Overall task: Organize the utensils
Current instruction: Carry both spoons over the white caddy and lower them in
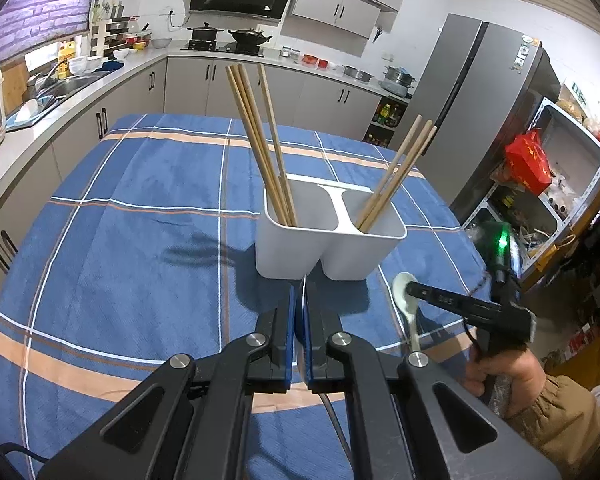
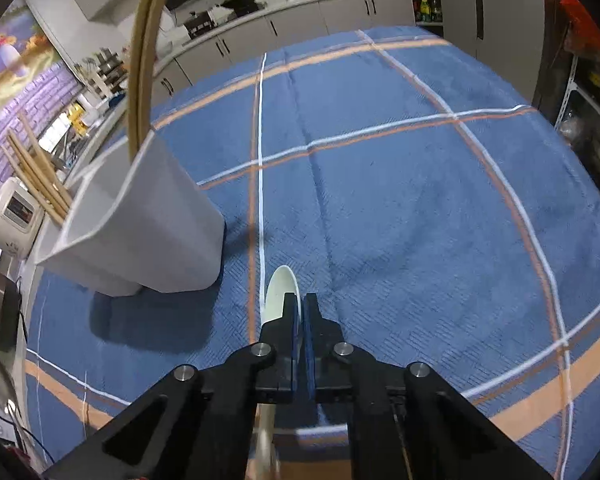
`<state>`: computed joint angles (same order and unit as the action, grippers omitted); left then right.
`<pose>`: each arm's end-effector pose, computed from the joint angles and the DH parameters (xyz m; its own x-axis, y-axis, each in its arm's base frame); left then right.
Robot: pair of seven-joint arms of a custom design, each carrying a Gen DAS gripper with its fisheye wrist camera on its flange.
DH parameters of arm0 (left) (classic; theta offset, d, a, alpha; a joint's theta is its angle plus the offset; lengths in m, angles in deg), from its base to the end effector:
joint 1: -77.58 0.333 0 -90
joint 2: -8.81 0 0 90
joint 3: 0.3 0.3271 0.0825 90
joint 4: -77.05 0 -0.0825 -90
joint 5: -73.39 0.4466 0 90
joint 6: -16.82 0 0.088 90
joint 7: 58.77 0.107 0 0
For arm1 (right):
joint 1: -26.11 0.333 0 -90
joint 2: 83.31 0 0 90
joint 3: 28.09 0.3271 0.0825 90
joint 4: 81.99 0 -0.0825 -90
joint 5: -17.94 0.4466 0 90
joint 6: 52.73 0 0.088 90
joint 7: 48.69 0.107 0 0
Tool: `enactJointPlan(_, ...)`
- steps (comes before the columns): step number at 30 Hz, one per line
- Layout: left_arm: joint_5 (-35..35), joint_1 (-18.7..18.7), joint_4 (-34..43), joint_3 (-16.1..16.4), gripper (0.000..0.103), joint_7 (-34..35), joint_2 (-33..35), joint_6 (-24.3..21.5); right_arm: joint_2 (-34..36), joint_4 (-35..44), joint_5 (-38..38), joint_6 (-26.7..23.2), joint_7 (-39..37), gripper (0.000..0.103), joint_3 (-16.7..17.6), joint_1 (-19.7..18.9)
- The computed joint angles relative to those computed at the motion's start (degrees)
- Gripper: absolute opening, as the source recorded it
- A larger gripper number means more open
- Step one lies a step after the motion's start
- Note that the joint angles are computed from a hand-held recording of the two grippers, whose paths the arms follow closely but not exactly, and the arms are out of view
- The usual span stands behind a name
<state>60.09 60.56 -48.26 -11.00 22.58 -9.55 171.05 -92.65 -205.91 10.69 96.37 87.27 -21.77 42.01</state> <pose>0.4996 -0.2661 0.6064 -0.2830 -0.9207 0.2687 -0.7269 0.0231 -0.6864 0.5554 0.2323 0.5193 -0.2219 -0.9249 -0.3088 -0.8012 0.3534 -0.4828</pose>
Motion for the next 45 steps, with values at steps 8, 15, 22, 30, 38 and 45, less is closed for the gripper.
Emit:
enactJointPlan(8, 1.0, 0.5, 2.7, -0.2, 0.004, -0.6, 0.6, 1.8, -9.3, -5.0, -7.1, 3.5, 4.9, 0.003, 2.5, -2.4)
enactJointPlan(15, 12.7, 4.0, 12.0, -3.7, 0.004, -3.0, 6.0, 7.1, -8.8, 2.2, -16.3, 12.1, 11.0, 0.003, 6.6, -8.0)
enactJointPlan(22, 40.6, 7.9, 24.3, -7.6, 0.004, -19.7, 16.3, 11.3, 3.3, 18.9, -40.9, 12.4, 25.1, 0.003, 12.7, -13.1)
enactJointPlan(30, 61.4, 1.6, 35.0, -1.4, 0.004, -33.1, 26.3, 6.5, 14.5, 28.1, -58.3, 3.8, 33.5, 0.003, 9.8, -7.3)
enactJointPlan(38, 60.9, -2.5, 37.3, 2.0, 0.004, -31.7, 30.2, 4.8, 16.0, 27.7, -60.6, 2.6, 35.4, 0.003, 3.7, -2.0)
enactJointPlan(45, 57.8, -3.2, 36.0, 2.7, 0.004, -30.8, 30.0, 4.6, 15.3, 25.9, -59.7, 3.5, 35.3, 0.003, -1.0, 2.5)
